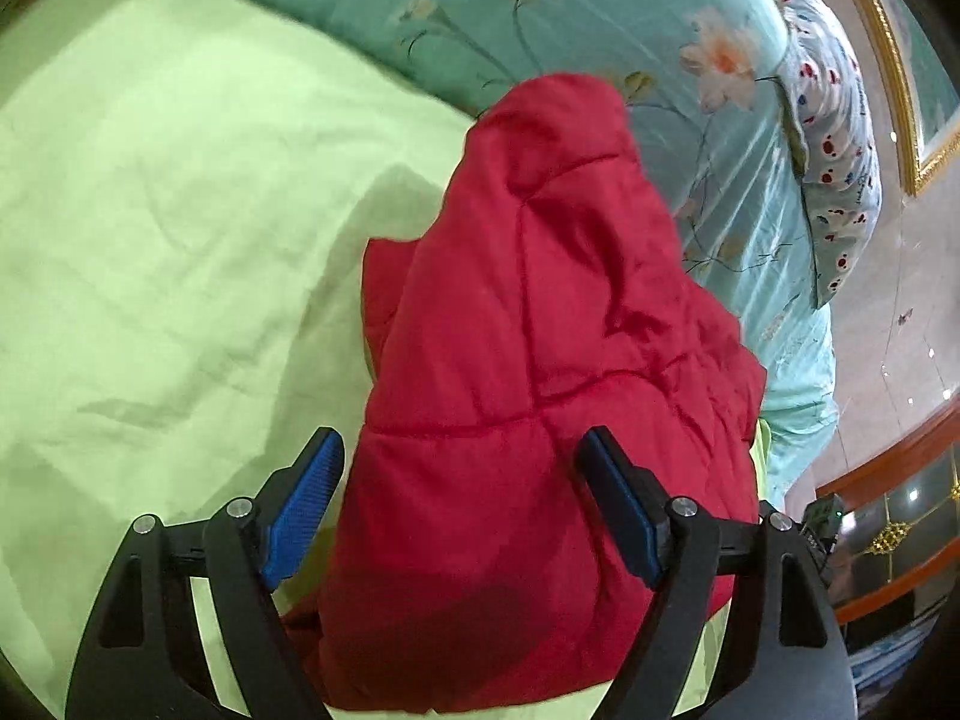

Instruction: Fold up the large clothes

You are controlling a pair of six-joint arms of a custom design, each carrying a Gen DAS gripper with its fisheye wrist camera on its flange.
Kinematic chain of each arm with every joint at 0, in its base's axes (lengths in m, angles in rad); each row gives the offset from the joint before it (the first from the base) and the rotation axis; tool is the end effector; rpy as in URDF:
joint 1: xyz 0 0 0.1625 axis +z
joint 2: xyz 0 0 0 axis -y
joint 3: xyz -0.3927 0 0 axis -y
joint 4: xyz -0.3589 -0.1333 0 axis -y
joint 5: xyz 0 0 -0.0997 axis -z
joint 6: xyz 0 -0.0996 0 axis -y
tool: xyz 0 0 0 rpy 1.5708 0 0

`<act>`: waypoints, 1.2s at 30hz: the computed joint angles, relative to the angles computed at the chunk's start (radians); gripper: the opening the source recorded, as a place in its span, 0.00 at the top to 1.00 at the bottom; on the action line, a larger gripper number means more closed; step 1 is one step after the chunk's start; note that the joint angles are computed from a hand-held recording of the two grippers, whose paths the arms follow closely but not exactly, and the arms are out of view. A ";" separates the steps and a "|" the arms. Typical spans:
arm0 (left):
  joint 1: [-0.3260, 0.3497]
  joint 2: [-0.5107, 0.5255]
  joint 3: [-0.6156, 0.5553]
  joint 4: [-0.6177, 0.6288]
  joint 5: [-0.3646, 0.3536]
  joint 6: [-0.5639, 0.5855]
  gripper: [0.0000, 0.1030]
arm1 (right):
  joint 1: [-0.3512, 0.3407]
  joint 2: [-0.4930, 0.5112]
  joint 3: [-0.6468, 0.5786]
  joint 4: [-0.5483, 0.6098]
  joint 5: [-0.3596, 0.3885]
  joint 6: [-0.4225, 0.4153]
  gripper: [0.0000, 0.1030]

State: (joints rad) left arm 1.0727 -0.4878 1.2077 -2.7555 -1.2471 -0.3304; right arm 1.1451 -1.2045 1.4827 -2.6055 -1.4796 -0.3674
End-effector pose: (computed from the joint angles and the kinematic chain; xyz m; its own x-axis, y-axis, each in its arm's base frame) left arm -0.2125 -0.7361 0.0702 -0.9908 0.0552 -0.1235 0.1117 0.8491 -0.5162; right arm -0.1290 -0.6292 0.4269 -0.9784 0.0928 0.1847 -0.0548 0.7454 -0.6644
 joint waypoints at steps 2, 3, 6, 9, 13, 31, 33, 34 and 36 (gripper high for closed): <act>0.016 0.020 -0.025 0.004 -0.045 -0.012 0.20 | -0.010 0.021 -0.032 0.040 0.011 0.019 0.14; 0.023 0.027 -0.034 0.005 -0.068 -0.019 0.19 | -0.016 0.030 -0.046 0.059 0.022 0.029 0.13; 0.043 0.056 -0.075 0.009 -0.128 -0.042 0.18 | -0.026 0.059 -0.091 0.104 0.040 0.054 0.08; 0.047 0.081 -0.115 0.028 -0.150 -0.055 0.16 | -0.029 0.086 -0.131 0.140 0.059 0.064 0.06; 0.044 0.100 -0.138 0.032 -0.142 -0.056 0.15 | -0.031 0.128 -0.201 0.229 0.101 0.077 0.05; -0.060 -0.044 0.077 -0.055 -0.064 0.061 0.58 | 0.006 0.019 -0.070 0.215 0.141 0.038 0.60; -0.074 -0.085 0.143 -0.077 -0.072 0.063 0.58 | 0.009 -0.023 -0.019 0.209 0.146 0.020 0.60; -0.079 -0.109 0.186 -0.094 -0.077 0.059 0.59 | 0.009 -0.040 0.002 0.208 0.148 0.012 0.61; -0.090 -0.155 0.269 -0.129 -0.084 0.051 0.59 | -0.003 -0.088 0.051 0.217 0.159 -0.014 0.61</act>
